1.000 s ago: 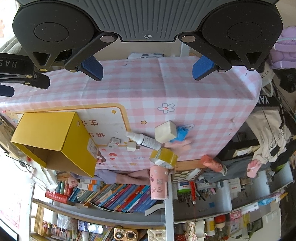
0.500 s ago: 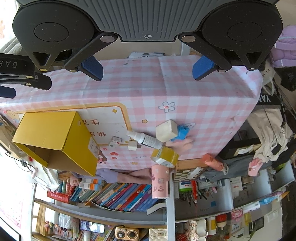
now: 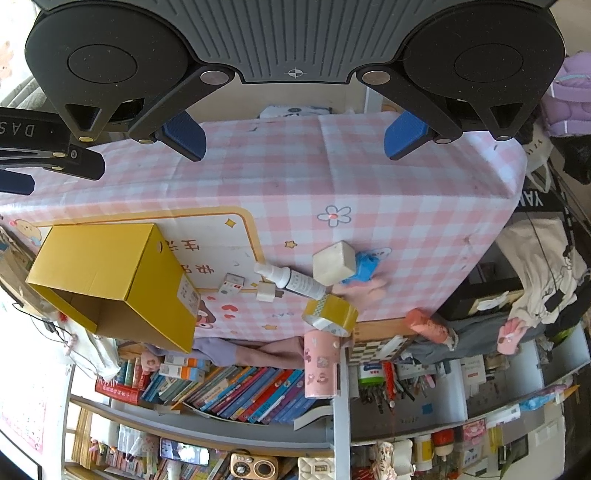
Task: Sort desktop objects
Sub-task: 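Move both tools toward the cluttered objects beside the yellow box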
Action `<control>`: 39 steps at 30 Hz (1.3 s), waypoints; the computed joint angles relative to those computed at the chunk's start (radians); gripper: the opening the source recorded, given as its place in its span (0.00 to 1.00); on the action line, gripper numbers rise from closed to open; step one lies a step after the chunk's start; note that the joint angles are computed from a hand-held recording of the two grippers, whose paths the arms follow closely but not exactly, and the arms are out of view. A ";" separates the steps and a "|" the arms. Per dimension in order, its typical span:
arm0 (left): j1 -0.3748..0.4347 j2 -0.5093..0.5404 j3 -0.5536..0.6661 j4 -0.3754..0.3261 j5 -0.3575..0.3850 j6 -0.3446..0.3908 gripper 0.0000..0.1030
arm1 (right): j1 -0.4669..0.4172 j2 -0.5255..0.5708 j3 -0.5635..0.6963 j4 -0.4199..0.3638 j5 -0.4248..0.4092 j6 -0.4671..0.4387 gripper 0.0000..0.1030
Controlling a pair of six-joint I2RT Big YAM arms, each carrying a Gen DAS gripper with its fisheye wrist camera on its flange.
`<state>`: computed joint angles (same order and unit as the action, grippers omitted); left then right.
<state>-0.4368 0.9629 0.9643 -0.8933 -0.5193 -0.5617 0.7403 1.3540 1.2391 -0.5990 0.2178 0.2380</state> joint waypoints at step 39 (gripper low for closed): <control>0.082 -0.070 -0.040 -0.065 -0.018 -0.031 1.00 | 0.055 0.096 0.091 0.008 -0.098 -0.060 0.94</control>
